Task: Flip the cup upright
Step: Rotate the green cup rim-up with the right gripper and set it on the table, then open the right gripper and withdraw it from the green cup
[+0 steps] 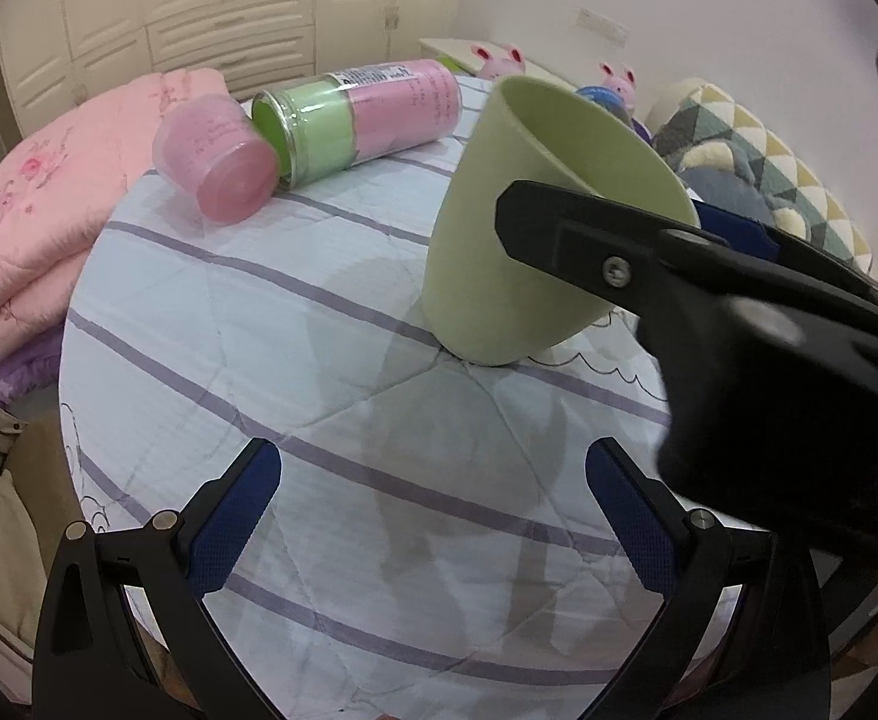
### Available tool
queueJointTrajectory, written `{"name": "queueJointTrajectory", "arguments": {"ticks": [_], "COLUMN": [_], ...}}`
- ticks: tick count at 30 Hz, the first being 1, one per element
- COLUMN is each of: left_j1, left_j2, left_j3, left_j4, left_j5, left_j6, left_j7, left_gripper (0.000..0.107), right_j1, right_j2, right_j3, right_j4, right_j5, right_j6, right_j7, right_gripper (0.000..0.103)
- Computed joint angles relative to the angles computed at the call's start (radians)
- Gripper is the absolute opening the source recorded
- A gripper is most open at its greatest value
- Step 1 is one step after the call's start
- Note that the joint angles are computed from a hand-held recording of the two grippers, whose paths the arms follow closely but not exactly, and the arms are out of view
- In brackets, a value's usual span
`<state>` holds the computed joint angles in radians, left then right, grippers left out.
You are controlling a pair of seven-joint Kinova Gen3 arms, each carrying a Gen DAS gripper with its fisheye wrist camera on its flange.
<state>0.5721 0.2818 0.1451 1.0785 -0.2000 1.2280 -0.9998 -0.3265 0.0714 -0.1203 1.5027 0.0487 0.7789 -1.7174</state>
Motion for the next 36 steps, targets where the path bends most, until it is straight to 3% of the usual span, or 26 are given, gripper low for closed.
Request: {"name": "queueJointTrajectory", "arguments": {"ticks": [5,11,23,29,36], "left_j1": [0.002,0.026,0.119,0.188,0.311], "left_j2": [-0.008,-0.018,-0.080,-0.070,-0.034], "left_j3": [-0.005,-0.007,0.007,0.022,0.009], "left_j4": [0.009,0.014,0.074,0.065,0.018], "left_j5": [-0.011,-0.060,-0.293,-0.436,-0.618], "left_j6": [-0.005,-0.001,-0.102,-0.096,-0.002], "left_j7": [0.022,0.065,0.192,0.271,0.346], "left_gripper": [0.103,0.103,0.103,0.103,0.103], "right_j1": [-0.015,-0.002,0.074,0.165,0.231], "right_j2": [-0.018,-0.028,-0.199,-0.280,-0.307], "right_j3": [-0.008,-0.005,0.028,-0.038,-0.101], "right_j4": [0.019,0.020,0.160,0.239,0.256], "right_j5": [0.034,-0.003,-0.109,0.035,0.187], "right_j6": [-0.016,-0.010,-0.174,-0.278,-0.277], "right_j7": [-0.022,0.012,0.090,-0.079,-0.188], "right_gripper": [0.082,0.082,0.082,0.082,0.082]}}
